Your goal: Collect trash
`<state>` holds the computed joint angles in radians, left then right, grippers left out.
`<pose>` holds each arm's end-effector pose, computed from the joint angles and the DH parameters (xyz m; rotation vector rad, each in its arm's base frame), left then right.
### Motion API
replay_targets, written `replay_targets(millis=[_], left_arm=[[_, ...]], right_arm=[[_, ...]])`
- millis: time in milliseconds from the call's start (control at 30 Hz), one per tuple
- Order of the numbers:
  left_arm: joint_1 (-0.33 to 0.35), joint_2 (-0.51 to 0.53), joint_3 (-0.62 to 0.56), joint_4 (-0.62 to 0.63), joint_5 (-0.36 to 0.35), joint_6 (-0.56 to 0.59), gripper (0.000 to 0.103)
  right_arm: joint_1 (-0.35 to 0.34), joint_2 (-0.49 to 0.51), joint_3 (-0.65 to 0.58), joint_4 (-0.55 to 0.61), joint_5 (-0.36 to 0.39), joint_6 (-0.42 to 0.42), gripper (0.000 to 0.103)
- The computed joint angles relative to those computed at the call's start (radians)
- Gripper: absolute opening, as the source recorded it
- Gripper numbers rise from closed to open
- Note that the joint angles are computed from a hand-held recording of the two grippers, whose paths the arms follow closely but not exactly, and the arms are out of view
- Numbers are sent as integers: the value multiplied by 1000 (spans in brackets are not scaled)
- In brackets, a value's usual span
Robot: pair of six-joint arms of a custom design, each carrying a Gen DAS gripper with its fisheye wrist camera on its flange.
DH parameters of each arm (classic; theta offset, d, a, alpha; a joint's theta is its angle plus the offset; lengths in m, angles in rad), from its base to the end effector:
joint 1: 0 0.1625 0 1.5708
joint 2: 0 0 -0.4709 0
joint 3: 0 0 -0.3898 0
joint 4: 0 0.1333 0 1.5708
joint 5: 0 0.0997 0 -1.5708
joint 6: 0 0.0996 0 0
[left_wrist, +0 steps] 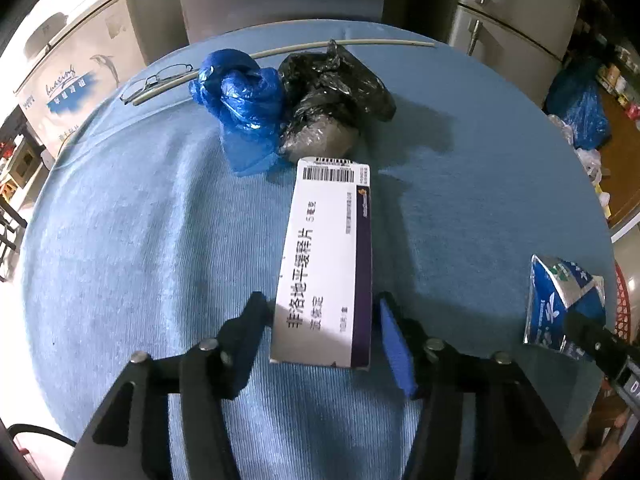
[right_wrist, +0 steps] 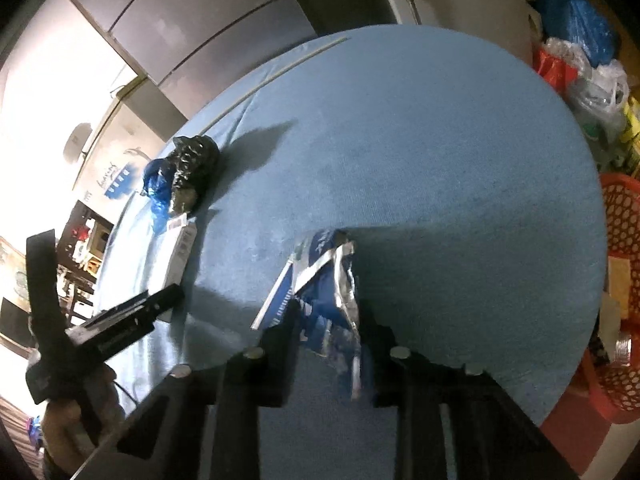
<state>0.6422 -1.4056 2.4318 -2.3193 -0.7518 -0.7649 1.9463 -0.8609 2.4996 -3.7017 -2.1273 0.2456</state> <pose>-0.1622 -0.3786 0.2008 0.3336 2.3266 -0.5457 0.2248 -0.3503 0.1033 -0.0176 -2.6390 0.8593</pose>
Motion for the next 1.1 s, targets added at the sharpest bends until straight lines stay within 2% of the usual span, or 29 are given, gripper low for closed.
replay_targets(millis=[67, 133, 433, 600, 733, 1100], left_arm=[[2, 9, 0, -14, 9, 12, 58], [-3, 16, 6, -36, 21, 29, 48], [-11, -56, 32, -39, 11, 10, 47], [-29, -107, 36, 29, 24, -31, 47], [-56, -122, 43, 72, 28, -75, 47], [-88, -108, 47, 56, 22, -64, 47]], right_arm=[[-4, -3, 8, -11, 8, 1, 20], [-8, -4, 12, -17, 14, 2, 19], [-9, -8, 30, -54, 33, 9, 16], [3, -10, 30, -67, 49, 8, 16], [11, -9, 29, -70, 58, 9, 16], [27, -26, 52, -105, 52, 22, 16]])
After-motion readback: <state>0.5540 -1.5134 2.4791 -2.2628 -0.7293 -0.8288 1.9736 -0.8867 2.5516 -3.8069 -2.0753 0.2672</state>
